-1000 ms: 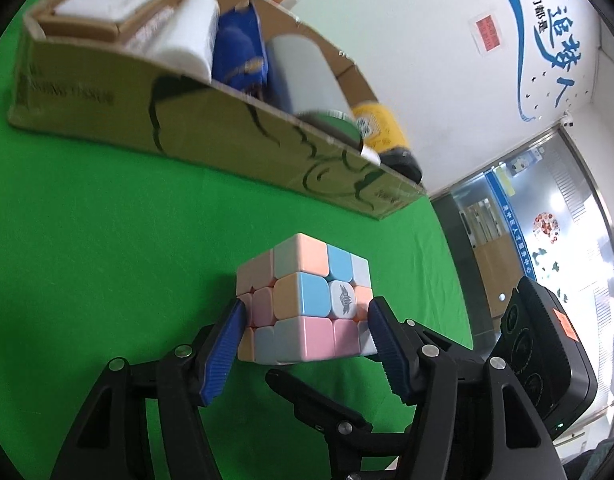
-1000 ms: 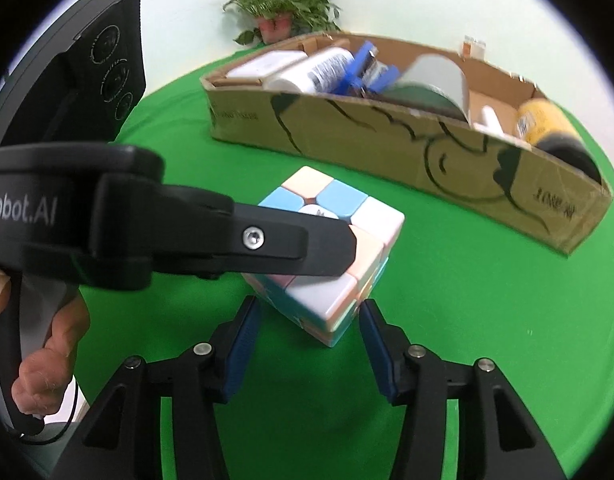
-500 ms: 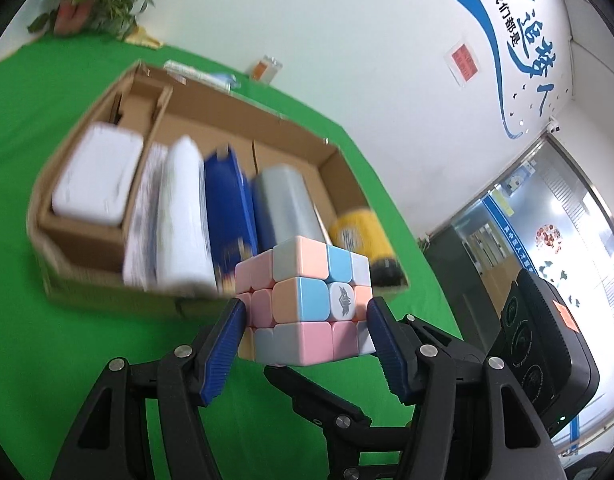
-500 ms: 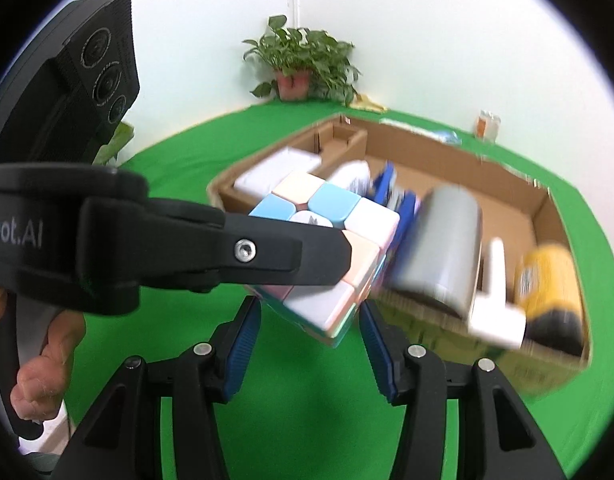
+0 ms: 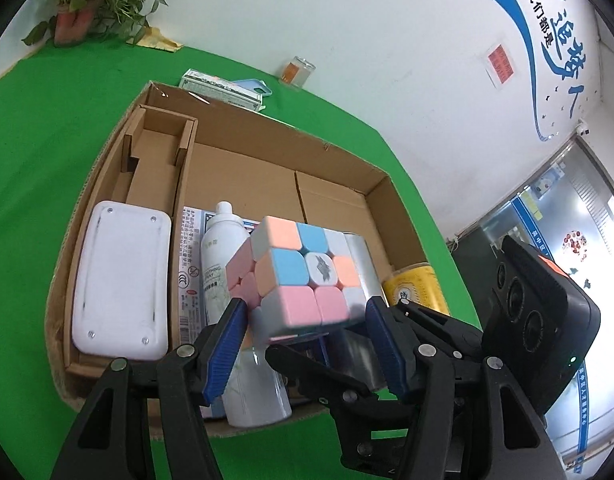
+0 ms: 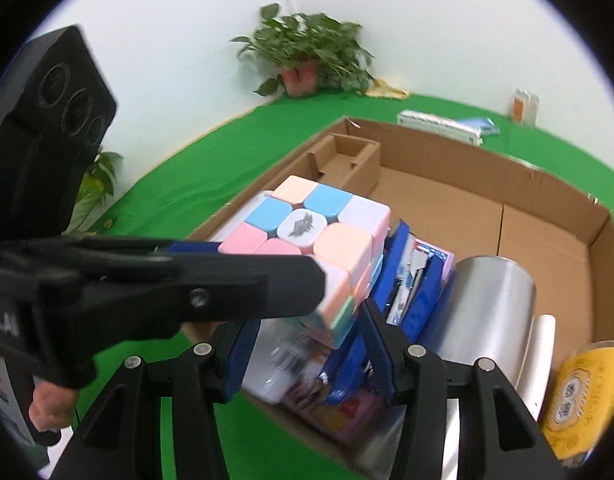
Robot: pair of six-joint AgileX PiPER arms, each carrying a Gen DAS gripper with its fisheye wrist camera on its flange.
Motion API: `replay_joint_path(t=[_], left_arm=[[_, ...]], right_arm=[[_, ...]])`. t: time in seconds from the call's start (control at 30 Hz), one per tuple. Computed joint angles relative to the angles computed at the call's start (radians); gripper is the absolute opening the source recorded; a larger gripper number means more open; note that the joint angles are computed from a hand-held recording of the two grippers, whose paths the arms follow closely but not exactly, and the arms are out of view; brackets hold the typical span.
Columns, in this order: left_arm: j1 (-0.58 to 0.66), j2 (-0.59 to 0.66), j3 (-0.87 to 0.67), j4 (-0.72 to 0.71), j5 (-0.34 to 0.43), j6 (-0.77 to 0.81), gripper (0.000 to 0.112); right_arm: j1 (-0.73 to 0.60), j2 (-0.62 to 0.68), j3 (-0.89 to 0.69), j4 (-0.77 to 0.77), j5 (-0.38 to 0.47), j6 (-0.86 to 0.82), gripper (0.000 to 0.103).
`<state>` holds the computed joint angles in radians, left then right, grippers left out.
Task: Organize rigid objects
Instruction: 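Lift the cube with both tools and lower it into the box, then open both tools to release the cube and withdraw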
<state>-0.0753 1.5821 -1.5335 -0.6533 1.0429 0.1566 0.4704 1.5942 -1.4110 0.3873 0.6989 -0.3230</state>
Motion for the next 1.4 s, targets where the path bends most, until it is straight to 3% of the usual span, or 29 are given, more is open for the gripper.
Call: replay_joint_path(t=[0.2,0.33,0.4,0.47,0.57,0.67,0.77,0.87,0.93,1.0,1.13,1.3,1.4], left_arm=[[-0.017,0.05,-0.037,0.026,-0.016,-0.016,0.058],[-0.034,-0.016,0.048,0.051,-0.065,-0.023,0.058],[-0.051,-0.069,0.094,0.073,-0.107,-0.025,0.061],[-0.128,-0.151,0.145,0.241,-0.197,-0.132,0.068],[-0.248,-0.294,0.289,0.541,-0.367,-0.328,0.1],[-0.362,-0.417,0.424,0.841,-0.458,-0.591,0.102],[-0.508,-0.465,0.499,1.141,-0.415,-0.891,0.102],[-0.661,-0.493,0.574,1.364,-0.347,-1.187,0.102],[-0.732,-0.502,0.6,1.434,-0.31,-1.29,0.102],[-0.842,-0.504,0.616,1.523,-0.224,-1.413,0.102],[-0.957,-0.486,0.598,1.55,-0.118,-1.493,0.102],[-1.064,-0.46,0.571,1.608,0.008,-1.547,0.102],[-1.057,-0.468,0.555,1.588,0.011,-1.519,0.102]], right_arm=[[-0.007,-0.003,0.001,-0.022,0.0,0.013,0.051],[0.007,-0.057,0.06,-0.1,-0.024,0.076,0.051],[-0.004,-0.104,0.116,-0.094,-0.047,0.094,0.06],[-0.017,-0.153,0.178,-0.096,-0.086,0.114,0.081],[0.002,-0.26,0.311,-0.26,-0.161,0.298,0.085],[0.054,-0.349,0.427,-0.538,-0.186,0.596,0.089],[0.096,-0.435,0.529,-0.769,-0.175,0.882,0.091],[0.101,-0.501,0.583,-0.833,-0.143,0.995,0.091],[0.121,-0.545,0.611,-0.885,-0.116,1.045,0.091],[0.143,-0.576,0.624,-0.925,-0.082,1.079,0.091],[0.218,-0.612,0.641,-1.039,-0.019,1.219,0.091],[0.259,-0.655,0.662,-1.084,0.024,1.27,0.091],[0.289,-0.667,0.671,-1.107,0.046,1.299,0.091]])
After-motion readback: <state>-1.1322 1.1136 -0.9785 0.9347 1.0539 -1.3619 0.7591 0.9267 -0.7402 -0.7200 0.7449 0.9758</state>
